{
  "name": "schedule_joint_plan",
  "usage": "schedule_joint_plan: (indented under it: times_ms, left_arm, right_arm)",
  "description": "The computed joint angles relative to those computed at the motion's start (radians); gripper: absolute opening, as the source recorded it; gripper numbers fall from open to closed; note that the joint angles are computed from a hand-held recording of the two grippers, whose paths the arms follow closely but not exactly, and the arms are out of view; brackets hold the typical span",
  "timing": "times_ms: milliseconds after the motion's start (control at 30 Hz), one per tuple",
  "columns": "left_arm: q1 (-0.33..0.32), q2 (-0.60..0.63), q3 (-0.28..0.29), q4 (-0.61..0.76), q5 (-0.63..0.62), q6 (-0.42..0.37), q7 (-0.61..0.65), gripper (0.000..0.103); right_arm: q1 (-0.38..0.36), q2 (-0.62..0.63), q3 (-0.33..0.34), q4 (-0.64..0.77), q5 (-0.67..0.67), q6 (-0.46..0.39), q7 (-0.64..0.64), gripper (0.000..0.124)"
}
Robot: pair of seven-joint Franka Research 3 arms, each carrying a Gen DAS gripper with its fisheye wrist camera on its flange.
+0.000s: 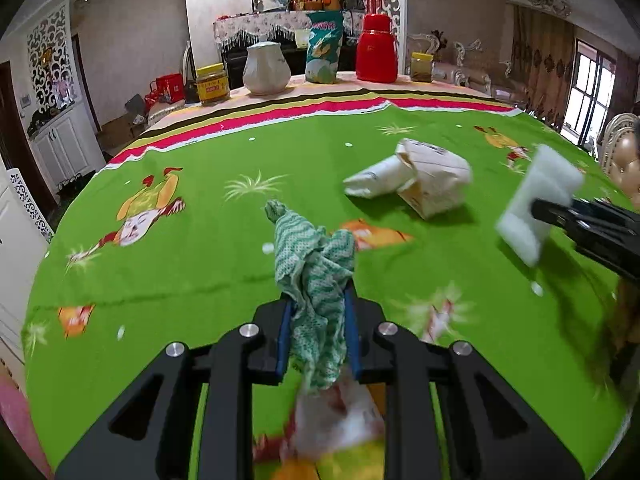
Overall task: Collect trash
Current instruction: 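Grasp the green net sleeve with the left tool while the right tool grasps the white foam block, then carry the net sleeve and foam block with both tools over the pink bin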
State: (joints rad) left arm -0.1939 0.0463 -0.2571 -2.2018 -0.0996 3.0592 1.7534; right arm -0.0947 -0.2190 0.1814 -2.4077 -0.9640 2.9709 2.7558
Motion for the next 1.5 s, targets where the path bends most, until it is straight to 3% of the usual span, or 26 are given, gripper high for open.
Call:
schedule_joint_plan:
  times_ms: [100,267,433,500,800,1067,1500]
  left_arm:
    - [-0.014,-0.058,0.004,-0.074,-0.054,0.029,0.034,0.022]
    - [-0.115,-0.150,0.078,-0.175,-0.215,0.050,0.126,0.023]
    - [-0.153,-0.219,0.118,-0.249,-0.152,0.081,0.077,0.023]
    - [-0.156,-0.243,0.128,-0.279,-0.113,0.096,0.050,0.023]
    - [-0.333,-0.355,0.311,-0.400,-0.089,0.117,0.029,0.024]
    - [-0.368,-0.469,0.362,-0.510,0.005,0.119,-0.033,0.024]
    - [-0.394,-0.587,0.430,-0.626,0.147,0.123,-0.112,0.025]
  right_arm:
    - [0.000,-0.002,0.010,0.007,-0.027,-0.021,0.014,0.037]
    - [0.042,0.013,-0.013,0.020,0.022,-0.060,-0.044,0.037]
    - [0.083,-0.011,-0.019,-0.010,0.119,-0.093,-0.089,0.037]
    - [0.110,-0.045,-0.025,-0.050,0.200,-0.062,-0.141,0.037]
    - [0.105,-0.232,0.116,-0.182,0.318,-0.041,-0.210,0.037]
    - [0.081,-0.372,0.242,-0.280,0.428,-0.009,-0.201,0.037]
    - [0.113,-0.459,0.339,-0.368,0.638,0.034,-0.248,0.037]
